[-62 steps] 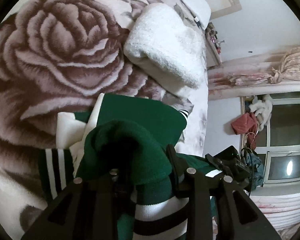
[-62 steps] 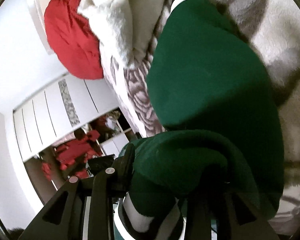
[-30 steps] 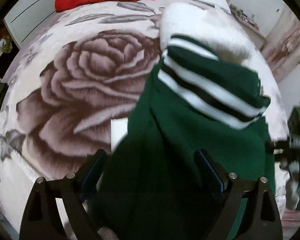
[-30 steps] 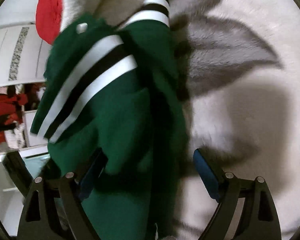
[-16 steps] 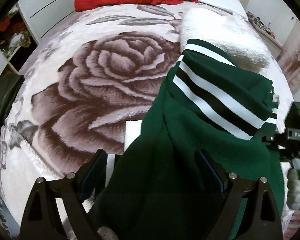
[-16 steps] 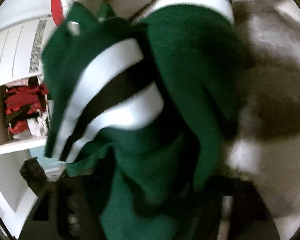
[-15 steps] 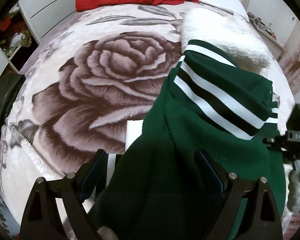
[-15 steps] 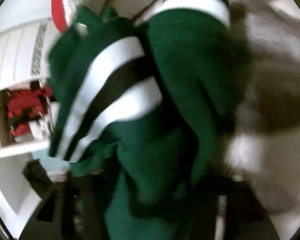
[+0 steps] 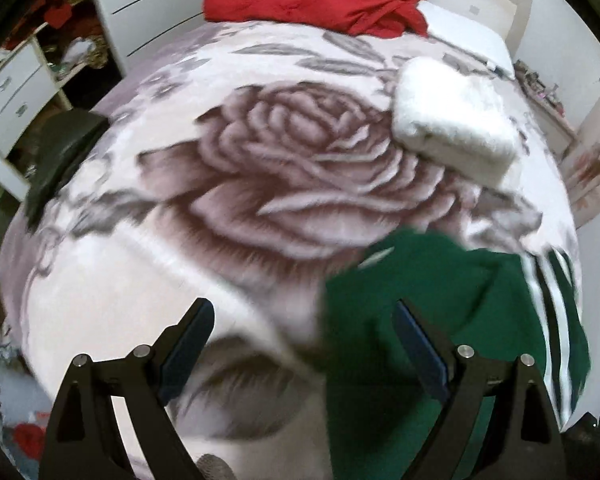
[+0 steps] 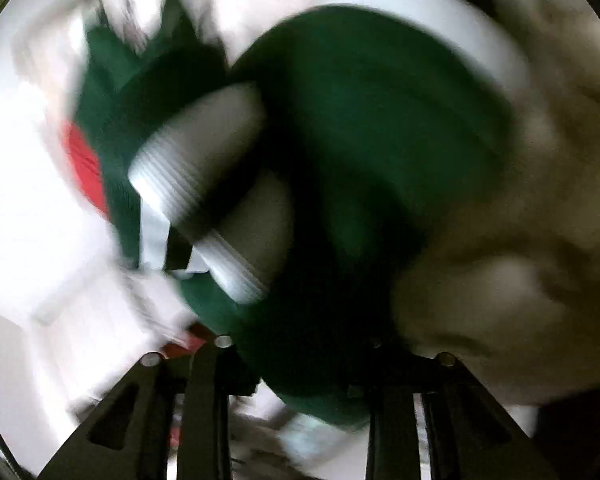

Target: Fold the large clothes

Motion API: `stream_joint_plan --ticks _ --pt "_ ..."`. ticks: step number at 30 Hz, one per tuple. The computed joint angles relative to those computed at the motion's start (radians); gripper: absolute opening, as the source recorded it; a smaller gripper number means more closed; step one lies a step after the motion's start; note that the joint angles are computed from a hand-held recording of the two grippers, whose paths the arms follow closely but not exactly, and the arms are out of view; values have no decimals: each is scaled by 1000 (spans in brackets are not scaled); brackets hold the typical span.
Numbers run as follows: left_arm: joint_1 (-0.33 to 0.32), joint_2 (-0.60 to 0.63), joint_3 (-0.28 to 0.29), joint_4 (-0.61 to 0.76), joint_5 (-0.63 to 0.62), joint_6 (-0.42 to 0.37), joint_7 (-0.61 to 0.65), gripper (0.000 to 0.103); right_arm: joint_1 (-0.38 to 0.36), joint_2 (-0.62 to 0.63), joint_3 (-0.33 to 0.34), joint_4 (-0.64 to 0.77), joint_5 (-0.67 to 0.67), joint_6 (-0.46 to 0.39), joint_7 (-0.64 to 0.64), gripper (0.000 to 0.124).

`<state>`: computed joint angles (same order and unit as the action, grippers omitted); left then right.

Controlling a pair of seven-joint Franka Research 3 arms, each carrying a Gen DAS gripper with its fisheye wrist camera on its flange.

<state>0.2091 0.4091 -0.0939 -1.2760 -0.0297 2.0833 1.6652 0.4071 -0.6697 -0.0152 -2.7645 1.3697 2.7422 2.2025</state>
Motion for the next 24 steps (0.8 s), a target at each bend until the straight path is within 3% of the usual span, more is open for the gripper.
stream_joint_plan --ticks 3,6,9,11,14,15,16,18,21,22,23,24 --pt "-16 -116 28 -202 93 56 -3 91 -52 -48 -51 -45 -207 -220 85 51" --pt "-24 -189 52 -354 173 96 -35 91 -139 -70 -108 8 -411 -427 55 59" --pt "-20 -226 76 -502 232 157 -124 91 -220 -42 -132 154 -629 -651 -10 64" --pt "-18 -212 84 -549 265 160 -172 91 -248 52 -146 299 -732 -751 -94 65" --pt "-5 -175 84 -608 263 217 -206 93 -253 223 -163 498 -763 -789 -259 65" --pt "-2 -180 86 -640 268 277 -227 103 -256 269 -160 538 -748 -773 -296 65" --pt "6 -190 87 -677 261 357 -245 103 -257 309 -161 574 -717 -761 -335 65" --pt "30 -188 78 -701 195 434 -238 103 -254 452 -144 693 -677 -731 -405 65" --pt "40 -166 69 -645 155 357 -199 103 -276 621 -120 830 -630 -782 -465 65" --pt "41 -155 67 -605 145 296 -183 103 -284 653 -105 849 -619 -793 -465 59" --pt "42 -148 66 -567 135 241 -177 103 -290 662 -87 847 -610 -757 -455 10" --pt "45 -157 65 -549 119 221 -177 103 -305 639 -78 811 -568 -737 -484 4"
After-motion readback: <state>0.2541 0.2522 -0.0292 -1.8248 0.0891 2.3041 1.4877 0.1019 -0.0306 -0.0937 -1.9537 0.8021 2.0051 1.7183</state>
